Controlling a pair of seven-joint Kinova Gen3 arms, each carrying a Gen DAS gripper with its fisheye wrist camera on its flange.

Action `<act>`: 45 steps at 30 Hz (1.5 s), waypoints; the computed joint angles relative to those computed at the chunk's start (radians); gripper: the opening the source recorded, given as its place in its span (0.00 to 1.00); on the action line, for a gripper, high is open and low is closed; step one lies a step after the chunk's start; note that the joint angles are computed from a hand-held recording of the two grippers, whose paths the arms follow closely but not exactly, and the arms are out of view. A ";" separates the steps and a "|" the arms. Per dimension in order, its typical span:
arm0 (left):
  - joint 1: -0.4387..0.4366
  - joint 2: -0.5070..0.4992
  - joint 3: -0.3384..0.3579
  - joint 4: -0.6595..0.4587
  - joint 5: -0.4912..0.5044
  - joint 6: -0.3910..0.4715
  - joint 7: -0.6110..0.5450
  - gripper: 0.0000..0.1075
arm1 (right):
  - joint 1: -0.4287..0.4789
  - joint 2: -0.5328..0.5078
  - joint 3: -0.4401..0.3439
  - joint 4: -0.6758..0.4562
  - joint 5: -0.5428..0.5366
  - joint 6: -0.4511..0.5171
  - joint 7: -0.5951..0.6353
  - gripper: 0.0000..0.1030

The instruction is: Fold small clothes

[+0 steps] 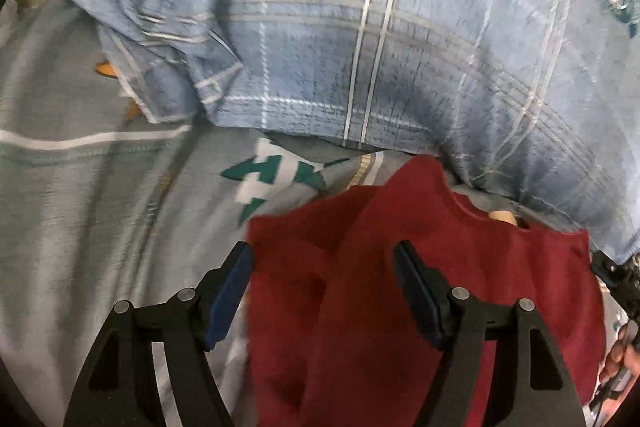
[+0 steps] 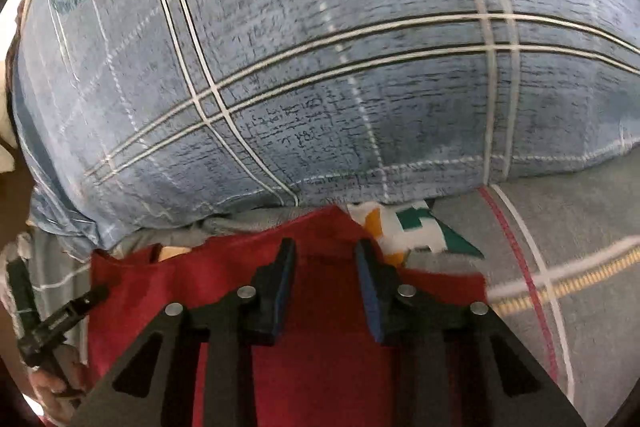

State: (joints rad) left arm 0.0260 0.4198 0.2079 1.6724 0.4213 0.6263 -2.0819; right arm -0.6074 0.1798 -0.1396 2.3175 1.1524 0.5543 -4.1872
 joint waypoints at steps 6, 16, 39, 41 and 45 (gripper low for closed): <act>-0.278 -0.148 0.142 0.152 0.151 0.070 -0.244 0.67 | -0.141 -0.131 -0.155 -0.007 -0.228 0.225 0.097 0.51; -0.272 -0.253 -0.071 0.321 0.303 0.188 -0.522 0.67 | -0.092 -0.065 -0.390 -0.098 -0.362 0.364 0.213 0.07; -0.214 -0.217 -0.161 0.333 0.354 0.172 -0.581 0.75 | 0.082 0.263 -0.353 -0.510 -0.121 0.175 0.535 0.44; -0.210 -0.218 -0.157 0.337 0.355 0.158 -0.579 0.76 | 0.133 0.344 -0.393 -0.603 -0.093 0.191 0.616 0.43; -0.207 -0.208 -0.150 0.336 0.360 0.147 -0.575 0.77 | 0.224 0.485 -0.496 -0.786 -0.104 0.277 0.779 0.43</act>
